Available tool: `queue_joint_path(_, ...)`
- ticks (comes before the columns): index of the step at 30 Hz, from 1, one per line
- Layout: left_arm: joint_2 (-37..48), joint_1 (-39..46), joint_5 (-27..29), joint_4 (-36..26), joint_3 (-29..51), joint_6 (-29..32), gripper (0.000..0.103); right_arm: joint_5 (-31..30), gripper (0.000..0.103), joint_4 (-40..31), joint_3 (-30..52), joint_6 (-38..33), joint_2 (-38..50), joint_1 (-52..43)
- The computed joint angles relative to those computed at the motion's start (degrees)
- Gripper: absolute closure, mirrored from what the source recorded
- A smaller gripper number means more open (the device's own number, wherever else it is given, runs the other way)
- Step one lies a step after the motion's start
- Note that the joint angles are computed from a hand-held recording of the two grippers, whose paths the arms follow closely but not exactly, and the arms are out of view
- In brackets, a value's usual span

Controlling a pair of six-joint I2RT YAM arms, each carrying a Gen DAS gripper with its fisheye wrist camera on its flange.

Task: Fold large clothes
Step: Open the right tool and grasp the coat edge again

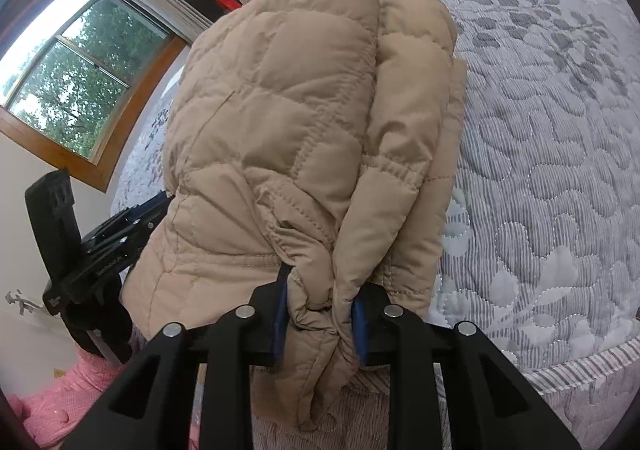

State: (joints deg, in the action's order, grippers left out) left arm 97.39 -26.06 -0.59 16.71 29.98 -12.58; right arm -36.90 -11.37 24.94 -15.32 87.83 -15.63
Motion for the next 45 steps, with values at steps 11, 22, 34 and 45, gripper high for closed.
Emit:
queue_joint_path(11, -12.85, 6.22, 5.73, -6.37, -2.75, 1.89, 0.064, 7.46, 0.050, -14.53, -3.30, 0.15, -26.32, -1.32)
queue_joint_path(22, -7.81, 6.10, 11.84, -12.89, 7.39, -2.13, 0.065, 10.67, 0.046, -11.22, 12.99, 7.69, -11.31, 4.94)
queue_joint_path(34, -3.56, 2.33, 7.65, -12.42, 11.69, -3.93, 0.066, 5.71, 0.092, -9.96, 22.06, 8.25, 2.40, 5.31)
queue_joint_path(45, -1.30, -1.11, 5.29, -11.83, 12.78, -2.40, 0.066, 6.96, 0.094, -6.83, 19.02, 8.09, 2.71, 2.11)
